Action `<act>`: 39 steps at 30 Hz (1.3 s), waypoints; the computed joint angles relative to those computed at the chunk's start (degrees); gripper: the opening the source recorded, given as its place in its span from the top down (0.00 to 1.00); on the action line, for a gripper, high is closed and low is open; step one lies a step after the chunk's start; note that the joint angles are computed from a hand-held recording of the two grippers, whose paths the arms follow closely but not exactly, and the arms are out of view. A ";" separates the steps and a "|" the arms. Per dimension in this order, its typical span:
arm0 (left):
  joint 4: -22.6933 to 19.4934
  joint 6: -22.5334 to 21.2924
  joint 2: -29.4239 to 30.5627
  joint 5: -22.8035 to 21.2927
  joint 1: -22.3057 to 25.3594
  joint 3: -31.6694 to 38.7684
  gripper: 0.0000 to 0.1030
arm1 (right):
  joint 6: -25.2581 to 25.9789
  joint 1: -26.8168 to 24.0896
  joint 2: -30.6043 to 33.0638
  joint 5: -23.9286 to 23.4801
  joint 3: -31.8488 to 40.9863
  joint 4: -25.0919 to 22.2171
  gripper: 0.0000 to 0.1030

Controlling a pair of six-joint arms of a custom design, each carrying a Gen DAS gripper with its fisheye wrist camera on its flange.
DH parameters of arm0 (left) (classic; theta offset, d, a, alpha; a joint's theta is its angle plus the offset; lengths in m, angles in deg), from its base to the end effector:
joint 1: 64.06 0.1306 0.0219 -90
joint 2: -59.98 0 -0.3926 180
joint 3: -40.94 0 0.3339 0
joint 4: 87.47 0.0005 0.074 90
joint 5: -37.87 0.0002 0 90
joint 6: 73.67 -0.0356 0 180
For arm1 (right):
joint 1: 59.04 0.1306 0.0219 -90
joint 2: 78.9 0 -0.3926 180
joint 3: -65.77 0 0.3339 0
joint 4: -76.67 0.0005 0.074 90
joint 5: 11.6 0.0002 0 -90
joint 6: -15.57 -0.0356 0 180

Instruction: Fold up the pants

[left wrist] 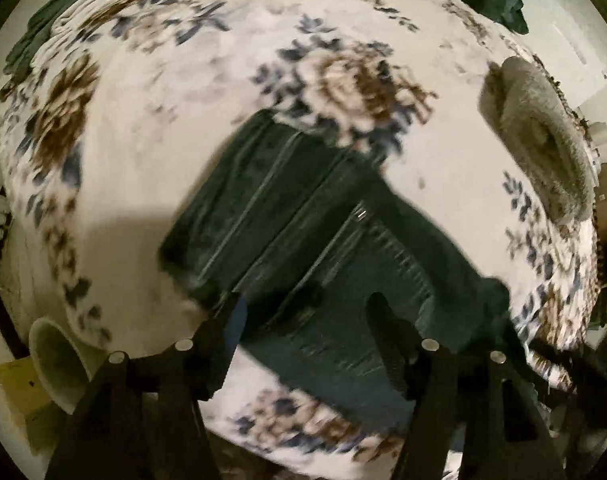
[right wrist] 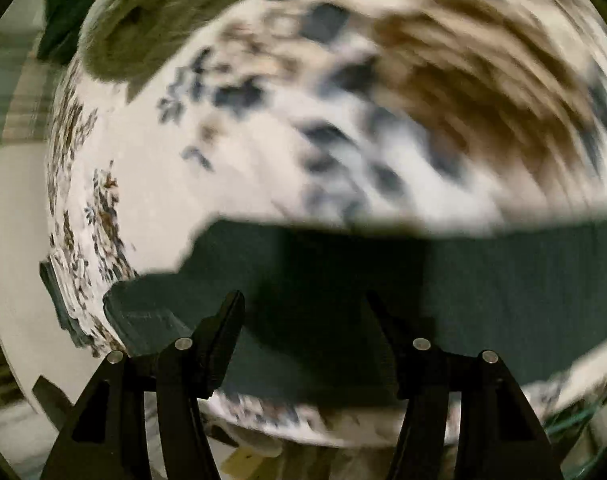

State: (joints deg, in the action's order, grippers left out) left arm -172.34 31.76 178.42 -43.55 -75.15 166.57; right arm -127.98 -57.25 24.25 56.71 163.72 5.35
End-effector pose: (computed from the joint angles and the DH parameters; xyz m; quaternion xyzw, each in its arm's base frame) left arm 0.5516 -0.1140 0.4109 -0.0295 0.9910 -0.0969 0.0871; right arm 0.4679 0.0273 0.3785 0.4059 0.8872 0.2190 0.0153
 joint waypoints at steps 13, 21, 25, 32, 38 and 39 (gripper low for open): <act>-0.23 -0.17 1.24 -1.01 1.78 -1.35 0.41 | 20.16 2.97 17.92 8.56 25.33 -15.85 0.97; 1.04 0.73 0.68 0.20 4.94 -2.77 0.40 | 13.55 -3.62 13.80 5.06 20.37 -10.21 0.99; 1.30 3.41 1.05 2.92 6.82 -2.65 0.40 | 7.63 -5.78 4.69 -4.56 8.11 -4.39 0.61; 1.99 8.93 2.32 8.93 9.90 -4.16 0.40 | -18.26 -0.64 -18.14 -9.86 -22.55 7.92 0.43; 7.18 14.14 1.86 12.61 10.87 -9.10 0.42 | -35.22 3.00 -29.69 -6.65 -38.61 16.93 0.43; 7.91 13.99 1.31 11.92 10.73 -9.68 0.52 | -35.83 2.95 -30.56 -5.55 -39.79 17.61 0.44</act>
